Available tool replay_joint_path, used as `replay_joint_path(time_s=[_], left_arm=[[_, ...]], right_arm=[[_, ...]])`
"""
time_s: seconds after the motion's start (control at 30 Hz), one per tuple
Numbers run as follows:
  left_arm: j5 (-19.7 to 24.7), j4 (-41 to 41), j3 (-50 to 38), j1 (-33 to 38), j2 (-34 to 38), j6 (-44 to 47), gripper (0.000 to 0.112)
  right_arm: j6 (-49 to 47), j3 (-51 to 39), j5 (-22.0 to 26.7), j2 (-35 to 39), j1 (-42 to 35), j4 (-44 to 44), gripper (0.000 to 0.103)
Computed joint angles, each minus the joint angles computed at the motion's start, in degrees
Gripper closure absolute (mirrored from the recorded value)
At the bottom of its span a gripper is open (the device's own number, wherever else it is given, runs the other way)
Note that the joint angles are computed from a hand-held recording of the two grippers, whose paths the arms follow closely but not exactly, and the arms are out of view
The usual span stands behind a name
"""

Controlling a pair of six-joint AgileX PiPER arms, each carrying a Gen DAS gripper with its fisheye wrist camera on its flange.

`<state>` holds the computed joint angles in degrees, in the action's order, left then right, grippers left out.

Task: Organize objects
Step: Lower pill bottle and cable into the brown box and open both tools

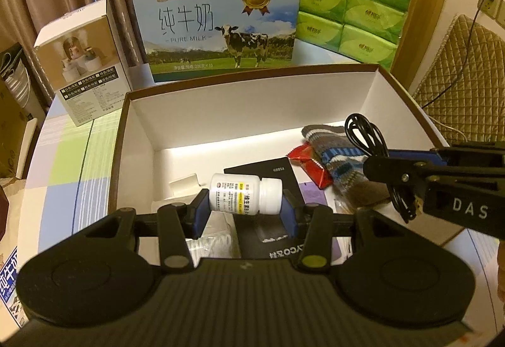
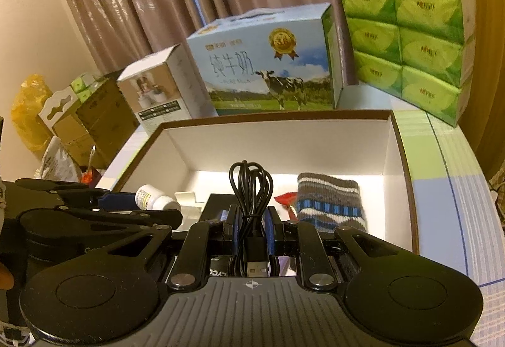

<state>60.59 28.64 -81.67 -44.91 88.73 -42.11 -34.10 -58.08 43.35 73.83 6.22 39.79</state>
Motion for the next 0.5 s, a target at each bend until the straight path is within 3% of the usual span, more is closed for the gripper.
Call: replay_joint_path(time_s=[0.5], left_arm=[[-2.35, -3.34, -2.48, 4.93, 5.3, 4.76, 0.071]], right_arm=[[3.33, -3.96, -2.55, 9.57, 1.8, -2.75, 0.09]])
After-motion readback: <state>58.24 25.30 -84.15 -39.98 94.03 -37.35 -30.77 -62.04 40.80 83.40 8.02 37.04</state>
